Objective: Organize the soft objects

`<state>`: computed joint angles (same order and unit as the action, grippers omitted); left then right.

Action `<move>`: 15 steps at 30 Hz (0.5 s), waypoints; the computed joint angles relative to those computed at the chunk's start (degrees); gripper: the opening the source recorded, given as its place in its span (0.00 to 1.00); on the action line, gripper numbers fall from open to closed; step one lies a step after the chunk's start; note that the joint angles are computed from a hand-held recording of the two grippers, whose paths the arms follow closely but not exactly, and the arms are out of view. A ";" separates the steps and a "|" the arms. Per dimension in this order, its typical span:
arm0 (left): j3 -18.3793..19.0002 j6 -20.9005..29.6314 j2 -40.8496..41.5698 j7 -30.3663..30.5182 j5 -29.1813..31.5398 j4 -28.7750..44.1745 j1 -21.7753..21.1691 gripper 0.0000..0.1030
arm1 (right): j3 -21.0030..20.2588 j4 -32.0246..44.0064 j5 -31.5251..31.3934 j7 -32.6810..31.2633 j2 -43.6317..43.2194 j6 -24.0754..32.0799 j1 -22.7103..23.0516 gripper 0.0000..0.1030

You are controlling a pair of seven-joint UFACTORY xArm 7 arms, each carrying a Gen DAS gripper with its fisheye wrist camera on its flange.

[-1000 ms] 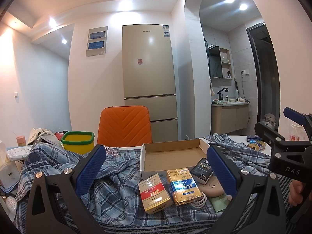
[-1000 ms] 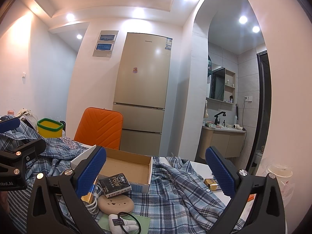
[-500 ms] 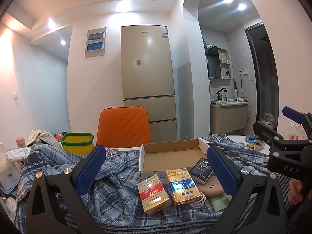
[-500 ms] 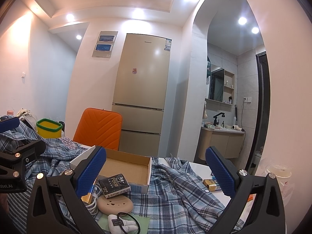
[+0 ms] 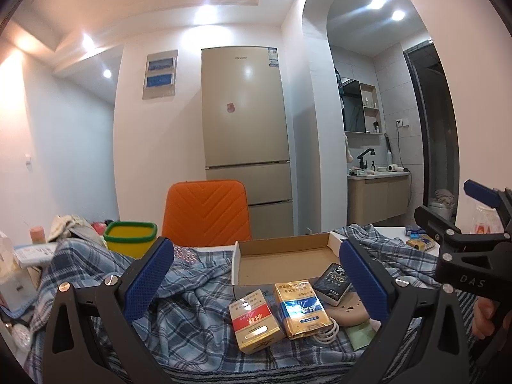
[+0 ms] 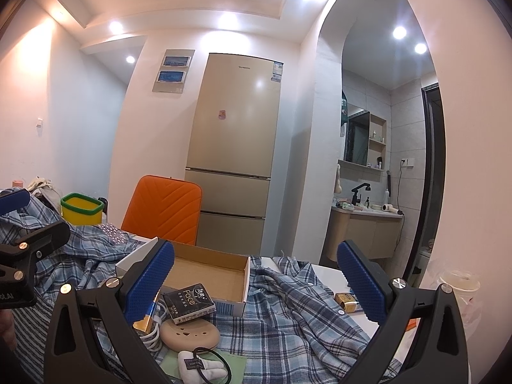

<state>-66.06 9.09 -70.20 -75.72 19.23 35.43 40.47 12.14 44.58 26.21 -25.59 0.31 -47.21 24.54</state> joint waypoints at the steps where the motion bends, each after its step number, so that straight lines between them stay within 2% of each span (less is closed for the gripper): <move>1: -0.05 0.16 -0.31 0.08 0.09 0.12 0.02 1.00 | 0.57 0.74 2.96 -2.35 0.84 -0.93 0.62 1.00; 4: -0.08 0.62 -0.62 0.54 0.27 0.43 0.12 1.00 | 0.28 0.90 3.25 -2.63 0.85 -0.73 0.83 1.00; 8: 0.74 1.92 2.82 2.71 0.47 1.69 -0.28 1.00 | 0.04 1.59 4.60 -3.05 0.87 0.69 0.88 1.00; 10: 1.46 2.65 5.17 3.52 0.25 2.31 -0.81 1.00 | 0.24 2.68 7.74 -5.88 0.91 2.04 1.27 1.00; 11: 1.98 2.94 6.75 4.06 0.16 2.61 -1.38 1.00 | 0.56 3.76 11.36 -9.46 0.90 2.94 1.78 1.00; 13: 3.33 4.62 10.60 5.57 0.14 4.10 -2.40 1.00 | 0.57 5.16 15.19 -14.38 -0.55 7.92 2.07 1.00; 15: 3.96 9.46 14.10 7.76 0.70 7.28 -2.97 1.00 | 0.10 4.86 13.01 -12.58 -3.22 14.05 0.97 1.00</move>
